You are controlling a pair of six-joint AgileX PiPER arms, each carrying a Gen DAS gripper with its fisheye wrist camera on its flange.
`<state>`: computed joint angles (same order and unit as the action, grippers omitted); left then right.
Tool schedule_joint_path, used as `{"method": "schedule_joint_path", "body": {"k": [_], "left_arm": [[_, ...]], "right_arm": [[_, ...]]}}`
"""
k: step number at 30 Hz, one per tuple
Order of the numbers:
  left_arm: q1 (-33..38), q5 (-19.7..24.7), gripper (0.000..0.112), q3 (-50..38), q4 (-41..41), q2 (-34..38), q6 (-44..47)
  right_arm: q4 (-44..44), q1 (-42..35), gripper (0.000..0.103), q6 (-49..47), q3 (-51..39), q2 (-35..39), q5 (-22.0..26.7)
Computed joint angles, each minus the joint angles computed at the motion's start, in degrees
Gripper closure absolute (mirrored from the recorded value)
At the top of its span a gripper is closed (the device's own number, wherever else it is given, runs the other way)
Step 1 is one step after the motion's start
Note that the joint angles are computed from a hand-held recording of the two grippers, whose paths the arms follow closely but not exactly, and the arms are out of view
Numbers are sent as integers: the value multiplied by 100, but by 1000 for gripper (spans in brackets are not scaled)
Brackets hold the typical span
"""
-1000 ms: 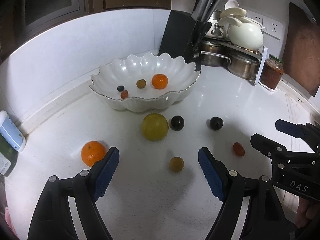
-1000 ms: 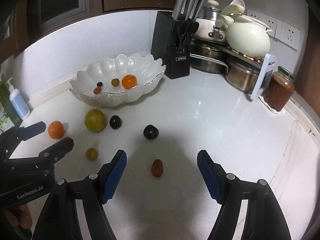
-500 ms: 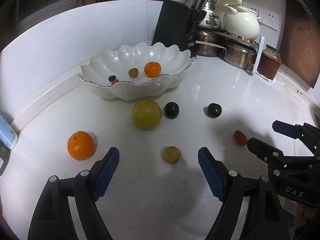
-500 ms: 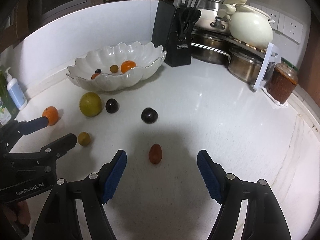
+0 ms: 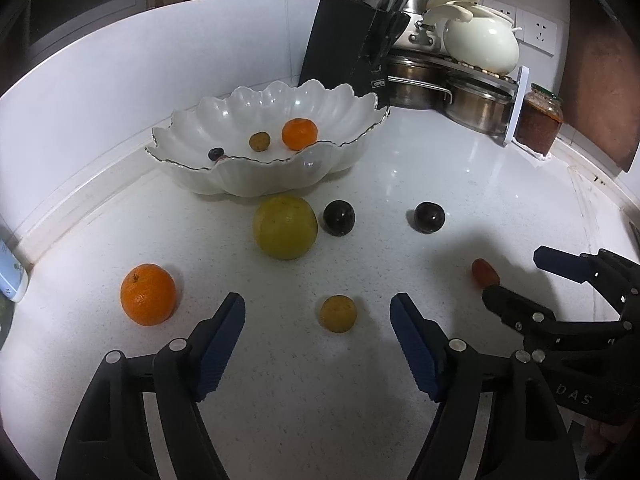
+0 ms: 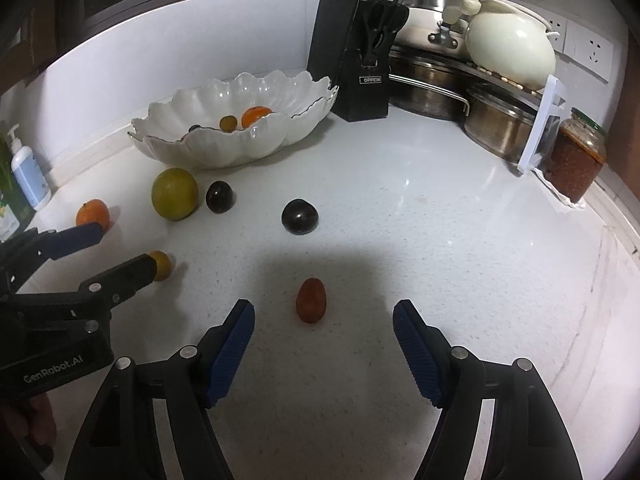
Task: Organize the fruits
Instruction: 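Lower both open tools toward the small round fruit and the red-brown oval fruit, then close the left tool on a small yellow-brown fruit while the right tool grasps a red-brown oval fruit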
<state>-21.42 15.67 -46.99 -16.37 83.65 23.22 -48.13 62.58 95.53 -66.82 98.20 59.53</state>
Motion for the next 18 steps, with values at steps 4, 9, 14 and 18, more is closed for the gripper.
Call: {"method": "schedule_joint_path", "body": {"k": [4,9,14,18], "left_arm": [[22,117,46,-105,-109,137,139],[-4,187,55,-180,-132,288,207],[-11,249,61,-228,-177,388,251],[-28,301,63,-243,-255,447,312]], "right_arm": [[13,-91,42,-49,19,-4,-150],[29,-197,48,-91,27,26,-270],[75,-300,51,-165,37,50,-365],[108,-368,56,-179,81,56,-493]]}}
